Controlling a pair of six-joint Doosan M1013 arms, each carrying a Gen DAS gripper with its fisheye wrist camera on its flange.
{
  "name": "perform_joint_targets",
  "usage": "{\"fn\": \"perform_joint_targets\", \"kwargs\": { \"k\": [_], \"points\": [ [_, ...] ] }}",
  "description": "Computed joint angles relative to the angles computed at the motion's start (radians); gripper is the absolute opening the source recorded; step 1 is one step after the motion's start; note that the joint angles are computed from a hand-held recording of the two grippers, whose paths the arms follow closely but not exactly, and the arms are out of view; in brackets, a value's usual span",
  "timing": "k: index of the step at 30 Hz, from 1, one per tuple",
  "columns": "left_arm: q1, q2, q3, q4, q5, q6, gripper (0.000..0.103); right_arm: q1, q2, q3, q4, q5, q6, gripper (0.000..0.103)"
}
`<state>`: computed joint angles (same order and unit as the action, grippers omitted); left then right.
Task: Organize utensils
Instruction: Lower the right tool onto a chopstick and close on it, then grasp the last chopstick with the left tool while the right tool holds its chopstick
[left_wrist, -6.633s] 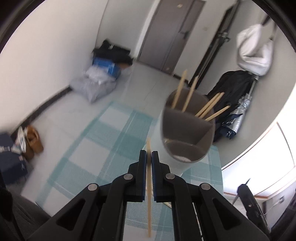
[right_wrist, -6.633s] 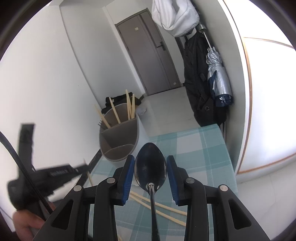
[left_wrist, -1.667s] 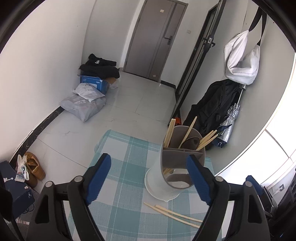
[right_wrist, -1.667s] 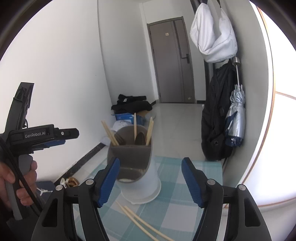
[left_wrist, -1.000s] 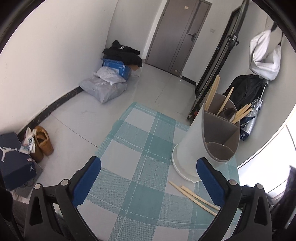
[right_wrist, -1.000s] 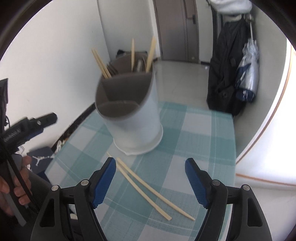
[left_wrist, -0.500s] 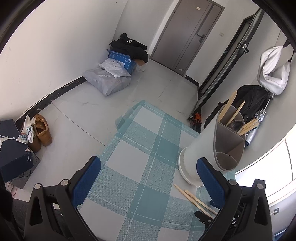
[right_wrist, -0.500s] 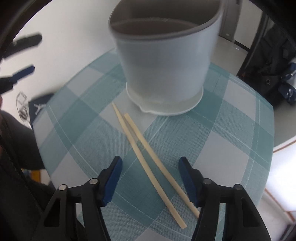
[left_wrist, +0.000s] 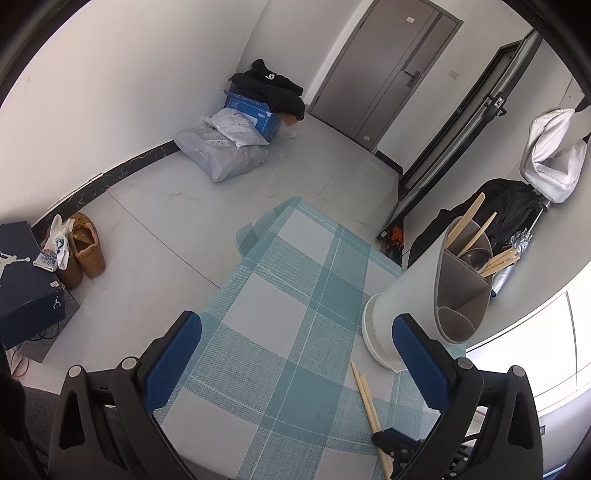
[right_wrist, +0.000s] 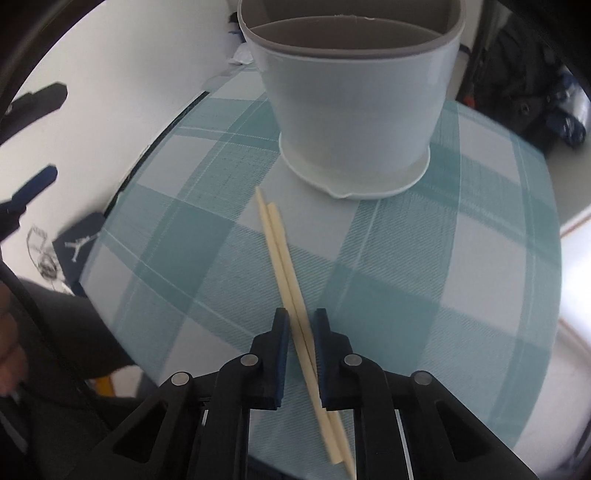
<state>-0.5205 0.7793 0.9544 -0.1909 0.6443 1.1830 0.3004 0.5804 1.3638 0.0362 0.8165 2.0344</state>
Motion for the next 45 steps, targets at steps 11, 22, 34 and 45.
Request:
{"fn": "perform_joint_targets", "kwargs": {
  "k": [11,22,34,45],
  "points": [
    [0.025,-0.004,0.011,-0.063,0.01,-0.011,0.101,-0.007,-0.019,0.037,0.156,-0.068,0.023,0.019],
    [0.026,-0.001,0.007,-0.042,0.036,-0.017,0.101,0.018,0.054,-0.096,-0.061,0.029,0.01,0.019],
    [0.034,0.004,0.003,-0.027,0.055,-0.052,0.101,0.031,0.104,-0.178,-0.144,0.08,-0.042,0.019],
    [0.015,0.021,-0.018,0.095,0.096,-0.06,0.101,0.013,0.064,-0.102,-0.096,-0.048,-0.078,0.006]
  ]
}}
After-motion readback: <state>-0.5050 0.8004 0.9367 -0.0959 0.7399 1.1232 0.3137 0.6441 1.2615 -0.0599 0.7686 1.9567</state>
